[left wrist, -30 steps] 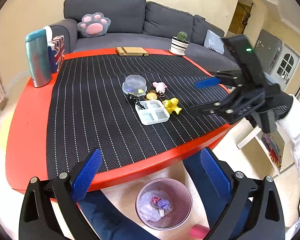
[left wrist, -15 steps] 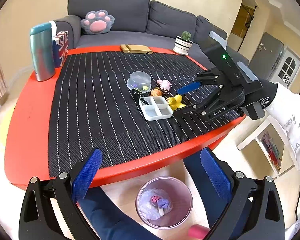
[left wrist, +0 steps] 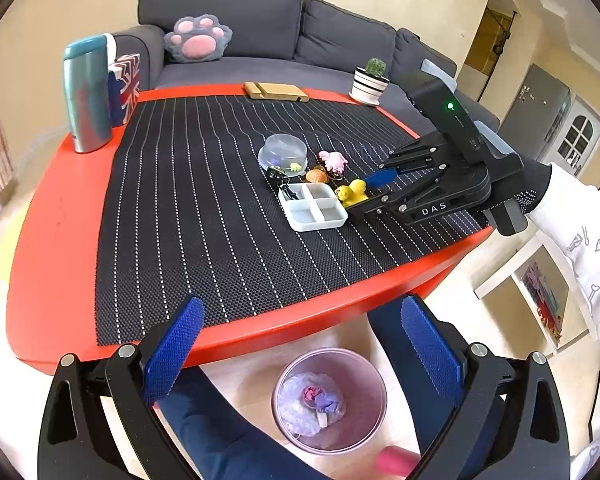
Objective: Collect trash
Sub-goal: 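Close the right tool on the yellow duck toy, then grasp the white divided tray with the left tool while the right tool holds the duck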
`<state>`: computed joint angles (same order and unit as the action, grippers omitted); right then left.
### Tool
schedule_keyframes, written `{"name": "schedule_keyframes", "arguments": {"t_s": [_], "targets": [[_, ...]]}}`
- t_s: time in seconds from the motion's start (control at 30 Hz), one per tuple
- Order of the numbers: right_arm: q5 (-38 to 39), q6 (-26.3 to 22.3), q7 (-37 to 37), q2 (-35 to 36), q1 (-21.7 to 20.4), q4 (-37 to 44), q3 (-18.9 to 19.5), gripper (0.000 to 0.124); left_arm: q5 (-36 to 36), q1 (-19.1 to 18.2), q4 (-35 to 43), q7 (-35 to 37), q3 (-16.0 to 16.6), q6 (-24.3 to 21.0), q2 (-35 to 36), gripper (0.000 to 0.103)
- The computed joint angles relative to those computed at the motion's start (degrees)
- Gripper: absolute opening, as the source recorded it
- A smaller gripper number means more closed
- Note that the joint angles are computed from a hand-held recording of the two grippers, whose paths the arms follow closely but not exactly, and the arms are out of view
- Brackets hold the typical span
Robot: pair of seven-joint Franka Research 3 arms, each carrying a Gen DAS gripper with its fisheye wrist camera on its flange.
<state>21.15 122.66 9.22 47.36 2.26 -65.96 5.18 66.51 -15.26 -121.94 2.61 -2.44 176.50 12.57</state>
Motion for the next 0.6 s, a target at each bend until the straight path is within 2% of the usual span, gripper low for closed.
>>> {"name": "schedule_keyframes", "arguments": {"t_s": [0.23, 0.33, 0.6], "targets": [[1.5, 0.6, 1.0, -0.9, -0.7, -1.1, 0.4, 0.028, -2.4, 0.2, 0.5, 2.7, -0.5, -0.8, 0.2, 0.095], [2.4, 2.2, 1.6, -2.0, -1.0, -3.0, 0.4, 0.027, -4.1, 0.3, 0.9, 4.4, -0.8, -1.3, 0.4, 0.095], [5.5, 3.5, 6.1, -3.2, -2.2, -3.7, 0.5, 0.027, -15.2, 0.9, 4.5, 16.7, -3.1, -4.1, 2.3, 0.095]]}}
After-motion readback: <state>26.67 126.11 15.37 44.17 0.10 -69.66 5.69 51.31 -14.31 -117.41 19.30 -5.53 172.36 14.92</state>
